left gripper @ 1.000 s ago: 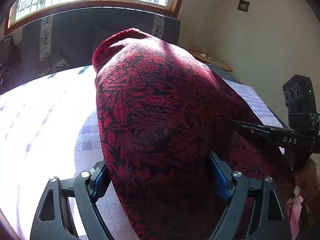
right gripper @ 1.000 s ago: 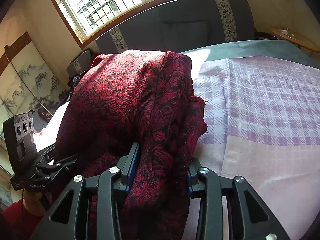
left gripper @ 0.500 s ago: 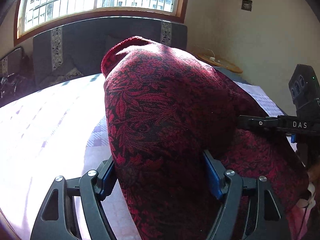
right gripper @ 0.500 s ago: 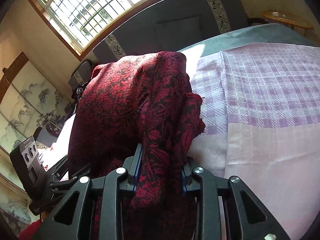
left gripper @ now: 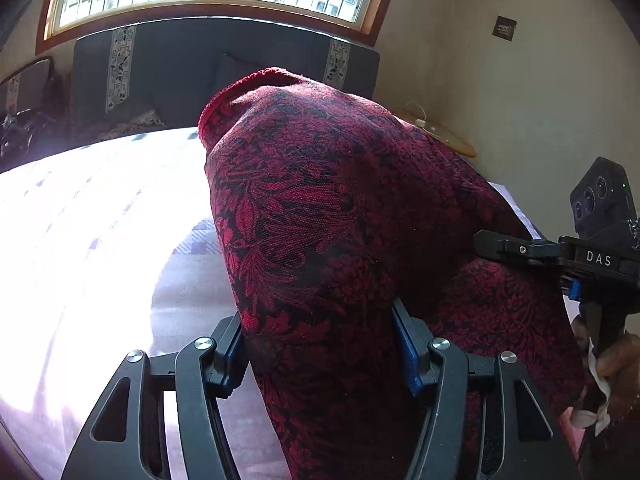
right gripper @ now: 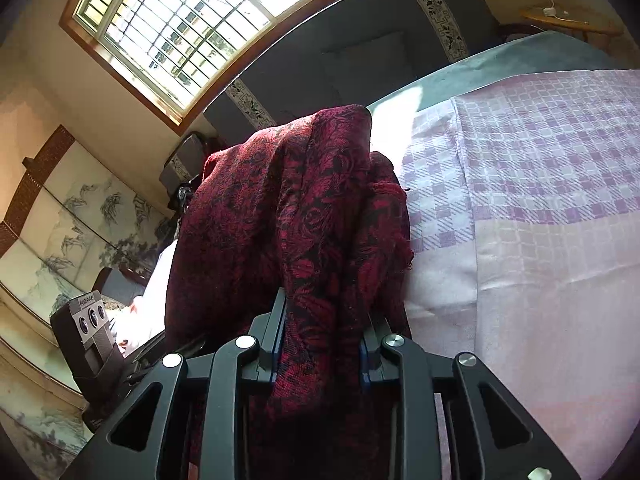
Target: Fold small clothes
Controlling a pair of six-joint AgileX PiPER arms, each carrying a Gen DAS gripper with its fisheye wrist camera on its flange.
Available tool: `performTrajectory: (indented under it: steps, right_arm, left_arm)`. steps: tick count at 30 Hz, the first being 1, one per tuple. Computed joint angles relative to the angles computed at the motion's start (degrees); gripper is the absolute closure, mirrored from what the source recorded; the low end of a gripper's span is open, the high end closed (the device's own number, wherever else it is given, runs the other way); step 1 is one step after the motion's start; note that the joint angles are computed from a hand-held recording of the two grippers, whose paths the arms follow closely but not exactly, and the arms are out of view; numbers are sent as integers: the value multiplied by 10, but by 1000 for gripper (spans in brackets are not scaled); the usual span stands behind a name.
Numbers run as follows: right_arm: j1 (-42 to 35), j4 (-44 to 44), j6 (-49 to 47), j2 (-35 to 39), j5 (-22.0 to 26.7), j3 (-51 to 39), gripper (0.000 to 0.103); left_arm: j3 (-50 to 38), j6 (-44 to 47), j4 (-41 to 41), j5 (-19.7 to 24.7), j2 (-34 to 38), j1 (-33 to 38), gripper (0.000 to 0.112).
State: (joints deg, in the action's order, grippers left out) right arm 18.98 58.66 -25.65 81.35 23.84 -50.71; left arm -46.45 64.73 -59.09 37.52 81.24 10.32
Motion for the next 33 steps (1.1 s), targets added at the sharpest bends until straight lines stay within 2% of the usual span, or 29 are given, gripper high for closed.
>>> performTrajectory:
  steps: [17, 24, 33]
  right_arm:
    - [83, 80, -4, -79, -23, 74, 78]
    - [161, 79, 42, -103, -64, 86, 78]
    - [267, 111, 71, -99, -130, 96, 78]
  left_arm:
    - [56, -30, 78, 116, -134, 124, 53]
    - [74, 0, 101, 194, -196, 226, 53]
    - [89, 104, 112, 323, -238, 416, 53]
